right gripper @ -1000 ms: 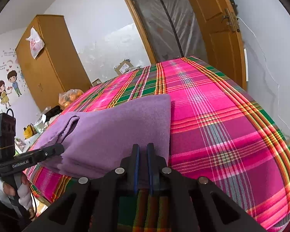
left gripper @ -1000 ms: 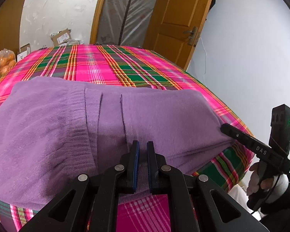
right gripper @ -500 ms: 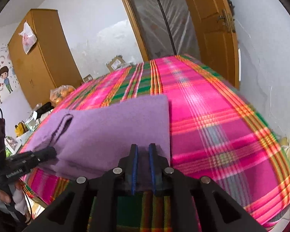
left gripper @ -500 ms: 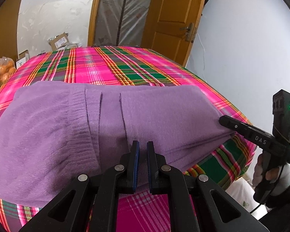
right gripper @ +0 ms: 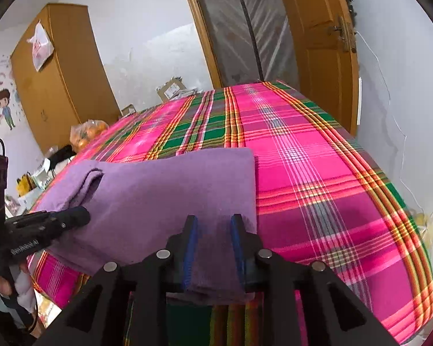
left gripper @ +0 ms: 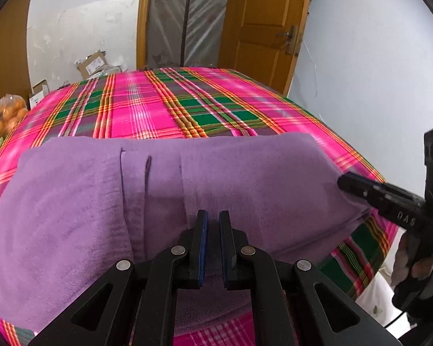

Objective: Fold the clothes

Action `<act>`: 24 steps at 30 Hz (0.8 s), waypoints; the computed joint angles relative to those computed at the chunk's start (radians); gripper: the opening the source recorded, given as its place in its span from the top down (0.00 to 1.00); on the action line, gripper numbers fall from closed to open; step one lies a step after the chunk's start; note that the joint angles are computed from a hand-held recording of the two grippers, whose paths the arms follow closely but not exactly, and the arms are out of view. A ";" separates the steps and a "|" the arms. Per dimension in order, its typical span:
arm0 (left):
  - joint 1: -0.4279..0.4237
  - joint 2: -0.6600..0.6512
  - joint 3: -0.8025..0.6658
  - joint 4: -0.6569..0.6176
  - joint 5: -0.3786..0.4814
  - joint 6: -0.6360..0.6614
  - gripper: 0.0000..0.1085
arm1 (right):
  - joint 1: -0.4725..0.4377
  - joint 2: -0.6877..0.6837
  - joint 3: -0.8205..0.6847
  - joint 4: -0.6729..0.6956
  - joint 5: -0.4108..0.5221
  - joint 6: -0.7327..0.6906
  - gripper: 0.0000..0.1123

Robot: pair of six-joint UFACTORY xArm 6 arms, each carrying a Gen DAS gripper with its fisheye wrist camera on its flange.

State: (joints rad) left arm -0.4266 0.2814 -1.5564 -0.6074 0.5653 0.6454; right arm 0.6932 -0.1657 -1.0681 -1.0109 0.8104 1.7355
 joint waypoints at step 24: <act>-0.002 0.183 -0.258 0.164 0.047 -0.205 0.92 | -0.134 0.135 -0.166 0.224 -0.032 -0.282 0.78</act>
